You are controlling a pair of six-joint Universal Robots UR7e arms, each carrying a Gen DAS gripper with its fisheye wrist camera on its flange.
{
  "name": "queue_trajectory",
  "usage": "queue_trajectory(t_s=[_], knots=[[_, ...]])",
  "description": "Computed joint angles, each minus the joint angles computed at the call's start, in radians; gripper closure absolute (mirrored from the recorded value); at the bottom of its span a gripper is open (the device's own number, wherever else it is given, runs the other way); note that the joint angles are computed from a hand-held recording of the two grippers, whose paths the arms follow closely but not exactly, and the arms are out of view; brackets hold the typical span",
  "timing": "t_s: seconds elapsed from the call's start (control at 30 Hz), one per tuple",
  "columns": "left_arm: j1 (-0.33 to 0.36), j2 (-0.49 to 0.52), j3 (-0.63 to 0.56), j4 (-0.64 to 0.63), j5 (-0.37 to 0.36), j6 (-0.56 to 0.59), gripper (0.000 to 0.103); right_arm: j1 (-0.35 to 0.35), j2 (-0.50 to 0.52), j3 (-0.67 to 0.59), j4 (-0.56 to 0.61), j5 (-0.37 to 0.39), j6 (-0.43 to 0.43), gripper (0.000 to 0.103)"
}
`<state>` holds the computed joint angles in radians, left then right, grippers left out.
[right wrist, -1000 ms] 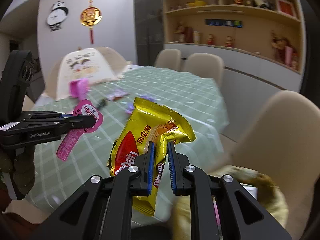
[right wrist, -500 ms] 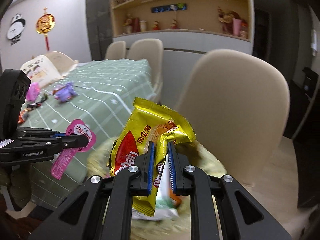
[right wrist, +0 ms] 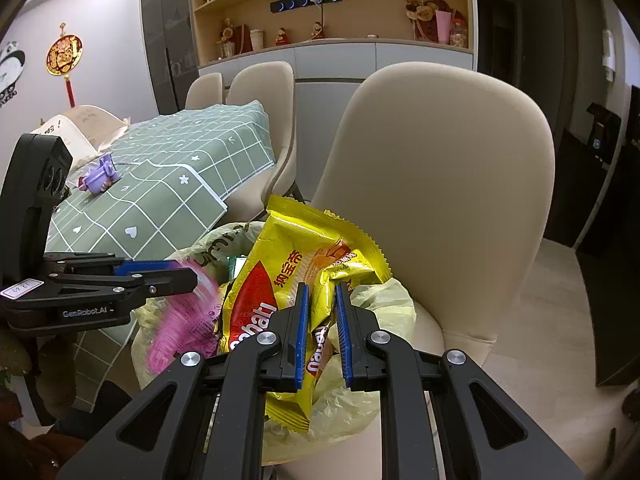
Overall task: Collect trash
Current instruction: 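Release the candy stick and Nabati pack into the trash bag with both tools, then move both tools back over the snacks on the table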
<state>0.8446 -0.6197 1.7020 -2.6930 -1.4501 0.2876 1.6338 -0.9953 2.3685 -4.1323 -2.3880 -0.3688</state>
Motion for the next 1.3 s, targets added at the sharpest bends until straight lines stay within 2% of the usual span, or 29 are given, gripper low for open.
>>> queue_trajectory(t_s=[0.23,0.37,0.5,0.57,0.7,0.77,0.93,1.1,1.13,1.17,1.23,1.3], knots=[[0.006,-0.011,-0.002,0.005,0.025,-0.017,0.063,-0.016,0.006,-0.013,0.038,0.026,0.009,0.088],[0.022,-0.043,0.009,-0.017,0.041,-0.046,0.061,-0.026,0.014,-0.034,0.087,0.071,0.038,0.088],[0.036,-0.079,0.019,-0.022,0.057,-0.069,0.058,-0.035,0.062,-0.096,0.147,0.091,0.030,0.088],[0.044,-0.100,0.027,-0.018,0.058,-0.076,0.058,-0.046,0.094,-0.141,0.214,0.059,0.032,0.089],[0.053,-0.136,0.048,-0.014,0.056,-0.074,0.057,-0.094,0.100,-0.185,0.422,0.045,0.135,0.088],[0.057,-0.146,0.052,-0.011,0.053,-0.071,0.057,-0.103,0.105,-0.193,0.459,0.032,0.159,0.088],[0.063,-0.147,0.048,-0.002,0.048,-0.076,0.056,-0.095,0.102,-0.185,0.447,0.025,0.180,0.088],[0.068,-0.160,0.058,0.001,0.028,-0.065,0.051,-0.065,0.108,-0.164,0.348,0.006,0.146,0.081],[0.069,-0.164,0.059,0.001,0.027,-0.064,0.051,-0.058,0.104,-0.157,0.327,0.001,0.138,0.076],[0.071,-0.171,0.062,-0.002,0.023,-0.062,0.051,-0.049,0.103,-0.151,0.305,-0.007,0.131,0.065],[0.073,-0.181,0.069,-0.011,0.021,-0.059,0.051,-0.028,0.095,-0.146,0.281,-0.011,0.118,0.053],[0.077,-0.198,0.079,-0.021,0.016,-0.052,0.051,-0.009,0.085,-0.136,0.255,-0.005,0.109,0.053]])
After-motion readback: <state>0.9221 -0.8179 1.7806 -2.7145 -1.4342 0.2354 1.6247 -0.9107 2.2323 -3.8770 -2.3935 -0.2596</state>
